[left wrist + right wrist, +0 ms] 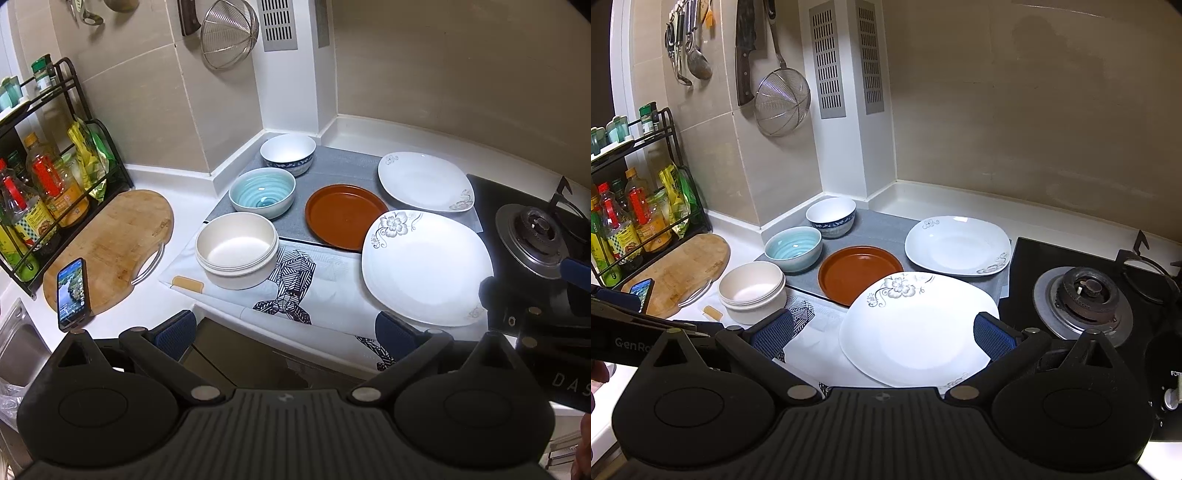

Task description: Organize plates and bowls

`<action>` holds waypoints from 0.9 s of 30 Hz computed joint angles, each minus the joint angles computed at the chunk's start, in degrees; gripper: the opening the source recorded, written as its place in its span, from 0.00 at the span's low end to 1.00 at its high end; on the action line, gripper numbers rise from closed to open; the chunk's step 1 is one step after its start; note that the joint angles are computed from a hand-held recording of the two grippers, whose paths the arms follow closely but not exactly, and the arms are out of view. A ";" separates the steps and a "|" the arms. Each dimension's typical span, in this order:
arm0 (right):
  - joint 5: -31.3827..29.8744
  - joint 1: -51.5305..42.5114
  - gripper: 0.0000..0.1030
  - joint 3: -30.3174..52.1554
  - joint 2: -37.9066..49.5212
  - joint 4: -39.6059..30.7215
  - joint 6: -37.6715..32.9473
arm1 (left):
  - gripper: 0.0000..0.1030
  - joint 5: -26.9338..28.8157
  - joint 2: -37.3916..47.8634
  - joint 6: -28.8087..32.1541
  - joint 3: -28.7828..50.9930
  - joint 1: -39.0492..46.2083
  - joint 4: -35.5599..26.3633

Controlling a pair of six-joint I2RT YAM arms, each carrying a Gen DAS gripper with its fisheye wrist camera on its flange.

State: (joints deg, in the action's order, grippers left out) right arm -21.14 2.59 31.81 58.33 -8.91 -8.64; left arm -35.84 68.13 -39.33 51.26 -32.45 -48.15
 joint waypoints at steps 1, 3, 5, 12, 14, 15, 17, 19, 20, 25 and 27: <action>0.12 0.05 1.00 0.03 0.03 0.03 0.07 | 1.00 0.05 0.15 0.13 0.08 0.03 0.12; 0.17 -0.01 1.00 0.15 0.20 0.10 0.15 | 1.00 0.26 0.37 0.66 0.22 0.38 0.44; 0.21 -0.04 1.00 0.14 0.27 0.18 0.23 | 1.00 0.35 0.60 0.78 0.17 0.41 0.73; 0.49 -0.01 1.00 0.33 0.47 0.17 0.71 | 1.00 0.43 1.21 1.13 0.16 0.47 1.40; 0.75 0.24 1.00 0.61 0.72 0.20 0.93 | 1.00 0.40 1.19 1.16 0.10 0.45 1.47; 0.81 0.31 1.00 0.72 0.86 0.21 0.97 | 1.00 0.46 1.19 1.21 0.11 0.49 1.49; 0.83 0.34 1.00 0.72 0.84 0.21 0.99 | 1.00 0.46 1.24 1.21 0.14 0.49 1.49; 0.83 0.30 1.00 0.72 0.88 0.26 0.99 | 1.00 0.42 1.33 1.15 0.20 0.46 1.50; 0.78 0.27 1.00 0.72 0.91 0.28 0.98 | 1.00 0.42 1.38 1.14 0.22 0.46 1.51; 1.03 0.38 1.00 0.72 1.07 0.45 1.18 | 1.00 0.46 1.61 1.13 0.33 0.44 1.62; 1.01 0.36 1.00 0.72 1.08 0.47 1.17 | 1.00 0.62 1.89 1.43 0.53 0.50 1.83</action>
